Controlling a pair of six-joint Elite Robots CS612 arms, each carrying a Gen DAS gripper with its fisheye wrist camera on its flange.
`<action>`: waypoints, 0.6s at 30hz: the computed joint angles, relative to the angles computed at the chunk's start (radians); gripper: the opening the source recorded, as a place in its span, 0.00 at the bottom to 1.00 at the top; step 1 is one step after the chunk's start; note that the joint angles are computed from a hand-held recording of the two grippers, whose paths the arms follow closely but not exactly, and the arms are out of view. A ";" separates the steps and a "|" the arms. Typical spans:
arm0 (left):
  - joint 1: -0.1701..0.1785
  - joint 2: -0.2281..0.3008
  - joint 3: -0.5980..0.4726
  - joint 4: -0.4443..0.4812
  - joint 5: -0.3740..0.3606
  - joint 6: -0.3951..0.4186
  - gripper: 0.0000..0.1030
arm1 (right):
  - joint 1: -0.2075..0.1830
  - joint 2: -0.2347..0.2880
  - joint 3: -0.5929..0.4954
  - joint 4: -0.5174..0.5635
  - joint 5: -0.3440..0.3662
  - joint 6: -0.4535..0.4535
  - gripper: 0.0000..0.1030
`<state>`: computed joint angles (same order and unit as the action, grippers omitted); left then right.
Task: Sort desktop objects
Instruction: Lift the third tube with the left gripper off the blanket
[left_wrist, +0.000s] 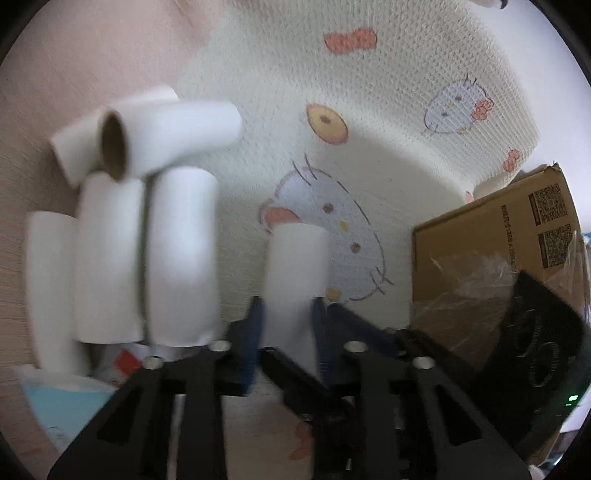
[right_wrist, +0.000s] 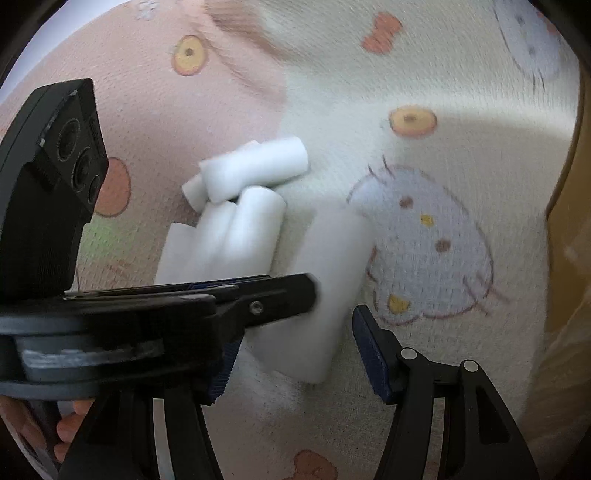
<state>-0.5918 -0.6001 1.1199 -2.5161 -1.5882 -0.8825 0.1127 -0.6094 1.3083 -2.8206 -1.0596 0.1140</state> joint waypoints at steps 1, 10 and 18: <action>0.001 -0.006 0.010 -0.018 0.000 0.002 0.20 | 0.003 -0.005 -0.001 -0.003 -0.010 -0.014 0.57; 0.025 -0.006 0.032 -0.088 -0.071 -0.065 0.21 | 0.015 -0.007 -0.031 0.040 -0.030 -0.058 0.56; 0.041 0.025 0.000 -0.074 -0.152 -0.106 0.40 | -0.009 0.001 -0.015 0.082 0.001 0.034 0.56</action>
<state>-0.5509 -0.5755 1.1203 -2.5904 -1.7404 -0.9885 0.1035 -0.6086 1.2930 -2.7384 -1.0585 0.1483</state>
